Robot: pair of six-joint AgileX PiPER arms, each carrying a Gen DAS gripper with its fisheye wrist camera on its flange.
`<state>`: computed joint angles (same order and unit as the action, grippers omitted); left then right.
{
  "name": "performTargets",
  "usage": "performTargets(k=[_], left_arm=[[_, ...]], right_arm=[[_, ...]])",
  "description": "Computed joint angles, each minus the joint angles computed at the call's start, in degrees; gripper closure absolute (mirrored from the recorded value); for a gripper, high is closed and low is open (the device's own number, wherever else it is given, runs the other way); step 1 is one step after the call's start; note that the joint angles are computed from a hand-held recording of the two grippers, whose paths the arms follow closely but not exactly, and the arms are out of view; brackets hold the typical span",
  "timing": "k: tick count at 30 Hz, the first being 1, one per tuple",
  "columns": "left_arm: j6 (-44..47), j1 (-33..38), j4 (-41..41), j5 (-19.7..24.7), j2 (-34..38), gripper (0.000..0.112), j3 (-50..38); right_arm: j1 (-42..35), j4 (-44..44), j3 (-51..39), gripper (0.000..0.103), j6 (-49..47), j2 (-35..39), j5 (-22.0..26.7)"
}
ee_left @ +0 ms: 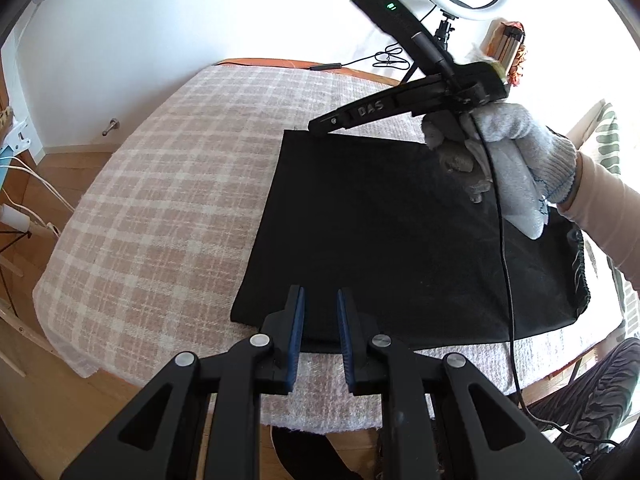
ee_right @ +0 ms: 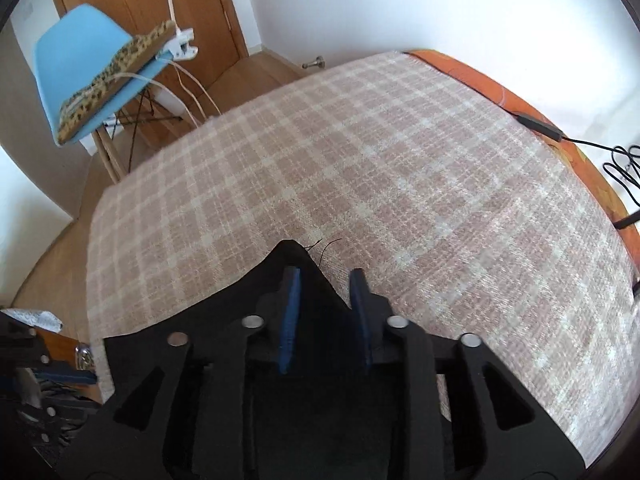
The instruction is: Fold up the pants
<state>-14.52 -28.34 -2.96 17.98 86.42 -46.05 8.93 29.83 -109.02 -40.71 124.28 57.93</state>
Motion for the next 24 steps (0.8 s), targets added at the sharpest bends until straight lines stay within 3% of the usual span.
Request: performTargets(k=[3, 5, 7, 10, 12, 13, 14, 18, 22, 24], left_arm=[[0.8, -0.6, -0.4, -0.2, 2.6, 0.098, -2.2], [1.6, -0.9, -1.2, 0.4, 4.4, 0.098, -3.5], [7.3, -0.5, -6.7, 1.1, 6.0, 0.098, -4.5], [6.7, -0.8, -6.6, 2.5, 7.9, 0.098, -5.6], [5.6, -1.1, -5.4, 3.4, 8.9, 0.098, -6.3], [2.9, -1.6, -2.3, 4.0, 9.7, 0.098, -7.0], [1.2, -2.0, -0.4, 4.8, 10.4, 0.098, -7.8], [2.3, -1.7, -2.4, 5.3, 11.3, 0.097, -8.5], [1.2, -1.9, -2.1, 5.4, 12.4, 0.089, -9.5], [-1.7, -2.9, 0.6, 5.3, 12.8, 0.082, -9.9]], right_arm=[[-5.1, 2.0, 12.0, 0.059, -6.5, -10.1, -3.1], [-9.9, 3.4, 18.0, 0.054, -9.6, -15.1, -2.5], [-15.2, 4.6, 23.0, 0.054, -12.2, -19.4, -1.8], [-26.6, 7.5, 30.4, 0.053, -17.3, -25.4, -0.8], [-34.6, 8.3, 34.7, 0.043, -20.7, -28.5, -1.9], [-38.6, 8.5, 36.3, 0.033, -22.3, -29.5, -2.5], [-42.6, 8.6, 37.4, 0.027, -23.2, -30.0, -2.7], [-53.8, 7.9, 34.3, 0.026, -22.0, -25.0, 0.5], [-56.9, 7.0, 27.9, 0.026, -16.7, -16.7, 4.4], [-58.3, 8.3, 23.9, 0.026, -13.3, -11.4, 10.7]])
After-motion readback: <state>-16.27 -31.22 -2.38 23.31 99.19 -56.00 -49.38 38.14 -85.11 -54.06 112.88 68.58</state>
